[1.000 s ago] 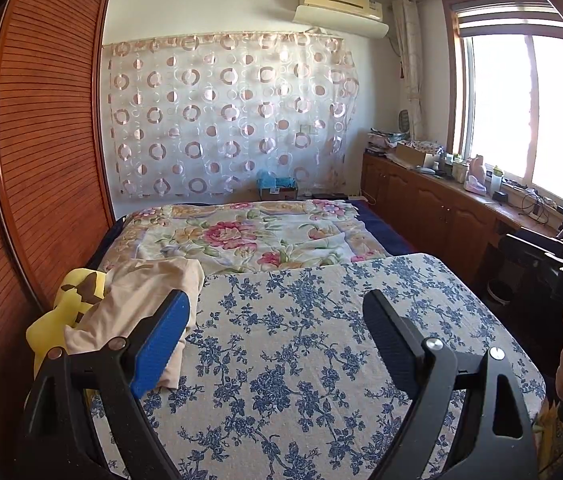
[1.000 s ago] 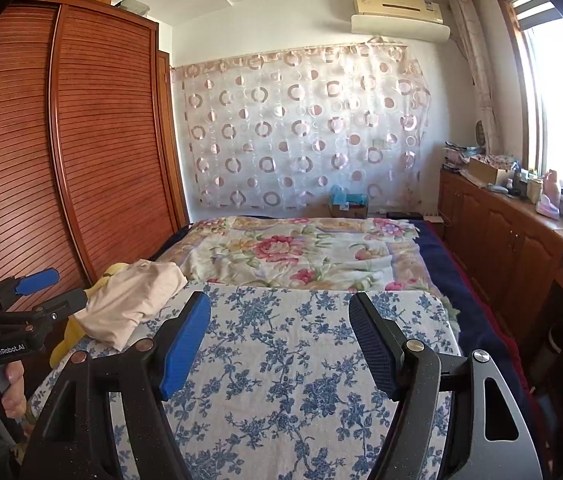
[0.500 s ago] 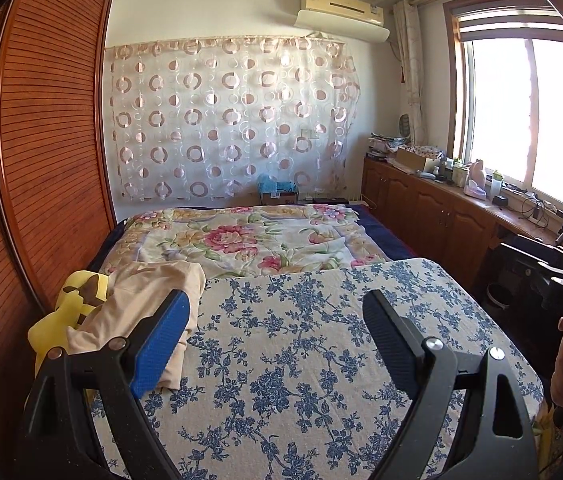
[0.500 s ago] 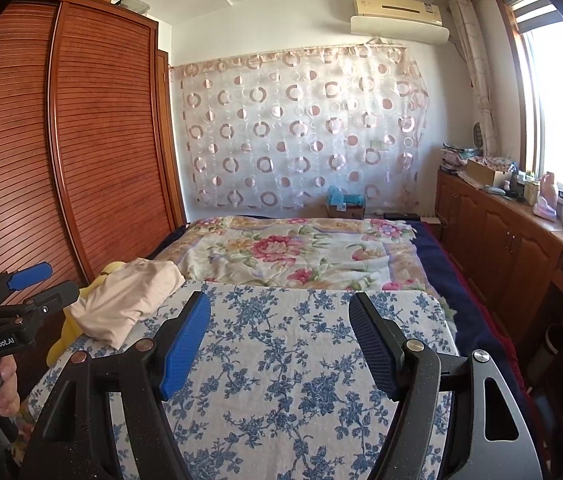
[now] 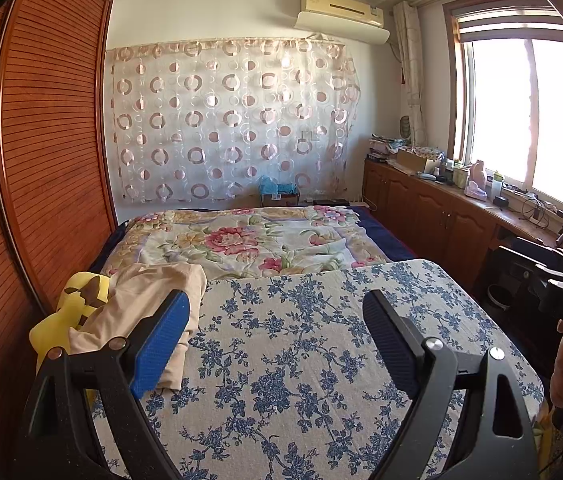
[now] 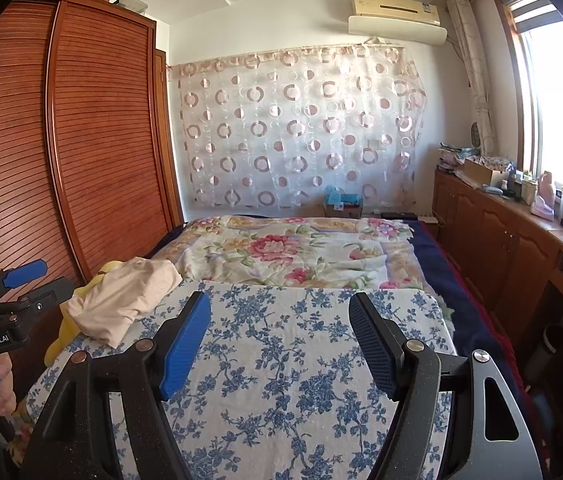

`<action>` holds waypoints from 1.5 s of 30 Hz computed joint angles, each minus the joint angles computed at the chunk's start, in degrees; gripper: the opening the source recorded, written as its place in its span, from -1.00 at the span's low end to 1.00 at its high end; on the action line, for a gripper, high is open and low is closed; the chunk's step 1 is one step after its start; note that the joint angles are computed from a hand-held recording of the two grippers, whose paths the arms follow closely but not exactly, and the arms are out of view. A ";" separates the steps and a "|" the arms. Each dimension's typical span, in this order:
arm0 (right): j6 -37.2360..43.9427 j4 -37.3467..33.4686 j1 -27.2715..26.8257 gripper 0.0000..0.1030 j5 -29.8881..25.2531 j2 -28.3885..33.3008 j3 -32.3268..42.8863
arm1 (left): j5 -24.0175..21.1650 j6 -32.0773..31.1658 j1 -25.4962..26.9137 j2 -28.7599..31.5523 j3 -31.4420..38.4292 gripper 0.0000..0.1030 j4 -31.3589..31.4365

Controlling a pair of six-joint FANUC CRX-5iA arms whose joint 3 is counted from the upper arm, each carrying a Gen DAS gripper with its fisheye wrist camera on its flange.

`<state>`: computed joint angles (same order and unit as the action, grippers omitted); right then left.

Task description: Fold small clothes

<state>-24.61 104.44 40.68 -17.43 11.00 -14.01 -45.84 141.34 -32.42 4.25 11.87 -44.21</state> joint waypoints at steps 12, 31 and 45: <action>1.09 -1.25 0.18 0.43 -0.53 -0.36 -0.29 | 0.05 0.04 -0.02 -0.25 -0.08 0.73 -0.15; 0.36 -0.25 -0.04 0.43 -0.33 -0.46 -0.40 | 0.31 0.65 -0.19 -0.51 -0.70 0.73 -0.71; -0.20 0.51 -0.38 0.43 -0.10 -0.55 -0.45 | 0.51 1.15 -0.34 -0.58 -1.04 0.73 -1.15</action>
